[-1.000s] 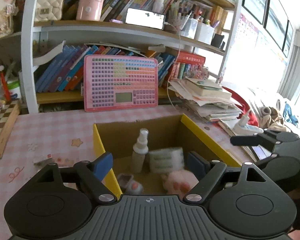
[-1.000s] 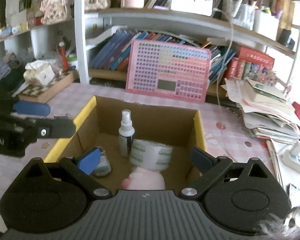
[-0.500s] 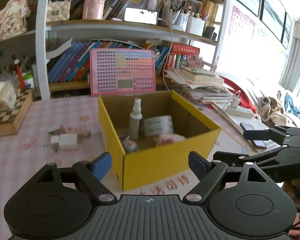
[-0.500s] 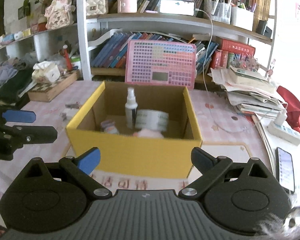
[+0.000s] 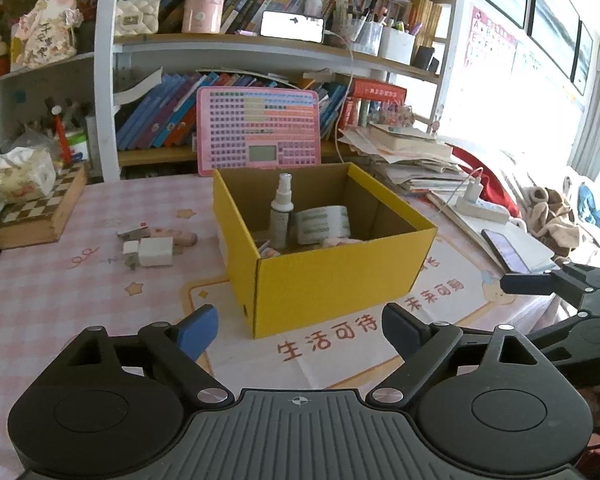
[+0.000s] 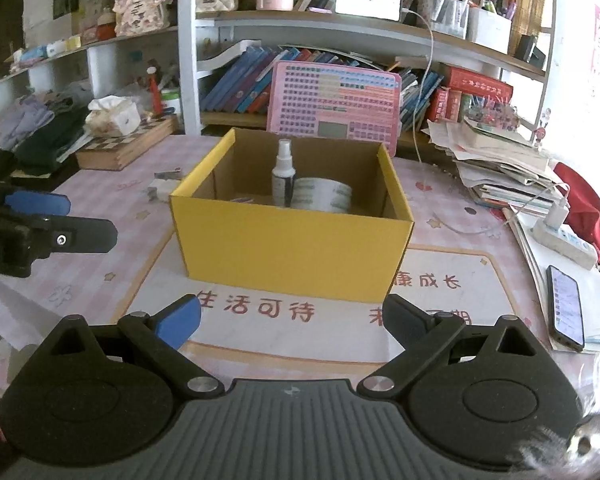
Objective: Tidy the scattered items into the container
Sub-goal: 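Move both open grippers toward the white chargers on the table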
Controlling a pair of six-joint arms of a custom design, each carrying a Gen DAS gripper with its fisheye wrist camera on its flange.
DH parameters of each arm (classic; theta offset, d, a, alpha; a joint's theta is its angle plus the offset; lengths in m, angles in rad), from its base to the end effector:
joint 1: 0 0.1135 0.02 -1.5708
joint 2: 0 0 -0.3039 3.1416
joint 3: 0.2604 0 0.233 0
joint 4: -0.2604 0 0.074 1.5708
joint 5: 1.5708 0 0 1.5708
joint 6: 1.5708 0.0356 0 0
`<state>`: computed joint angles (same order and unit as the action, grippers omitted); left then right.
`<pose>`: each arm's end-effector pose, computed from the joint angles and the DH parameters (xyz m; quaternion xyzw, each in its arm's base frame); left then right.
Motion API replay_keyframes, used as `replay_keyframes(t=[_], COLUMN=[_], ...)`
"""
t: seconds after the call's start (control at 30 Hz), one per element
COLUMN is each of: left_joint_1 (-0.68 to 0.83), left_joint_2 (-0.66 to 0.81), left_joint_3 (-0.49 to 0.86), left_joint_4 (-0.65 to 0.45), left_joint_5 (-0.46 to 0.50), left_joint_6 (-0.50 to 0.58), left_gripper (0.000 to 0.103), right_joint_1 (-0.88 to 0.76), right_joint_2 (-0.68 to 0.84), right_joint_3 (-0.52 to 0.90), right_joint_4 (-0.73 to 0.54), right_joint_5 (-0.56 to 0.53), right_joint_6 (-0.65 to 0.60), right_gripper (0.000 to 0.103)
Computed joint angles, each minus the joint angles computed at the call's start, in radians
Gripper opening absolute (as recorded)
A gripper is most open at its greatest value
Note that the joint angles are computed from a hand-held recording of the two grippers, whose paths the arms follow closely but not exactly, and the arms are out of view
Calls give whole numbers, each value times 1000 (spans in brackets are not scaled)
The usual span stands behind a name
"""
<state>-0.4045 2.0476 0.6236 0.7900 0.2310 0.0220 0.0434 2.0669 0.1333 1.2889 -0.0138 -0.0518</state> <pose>0.3087 -0.1410 0.1052 0.2384 0.8553 -0.1862 0.4207 0.2282 0.0104 0.0831 -0.0456 0.8935 0.0043 0.4467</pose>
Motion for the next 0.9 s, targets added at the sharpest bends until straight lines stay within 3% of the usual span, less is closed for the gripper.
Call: replay_keyframes(t=[0.3, 0.9], left_joint_1=[-12, 79], left_joint_2=[-12, -16], left_joint_3=[-41, -90], left_joint_4=[-57, -116], left_joint_5=[-20, -24], left_joint_6=[34, 40], left_gripper=[92, 92], right_joint_1=[80, 210], right_joint_2=[37, 55], right_joint_3=[-24, 64], right_joint_4=[26, -137], right_joint_5=[10, 21], right_joint_6=[48, 105], right_gripper=[98, 98])
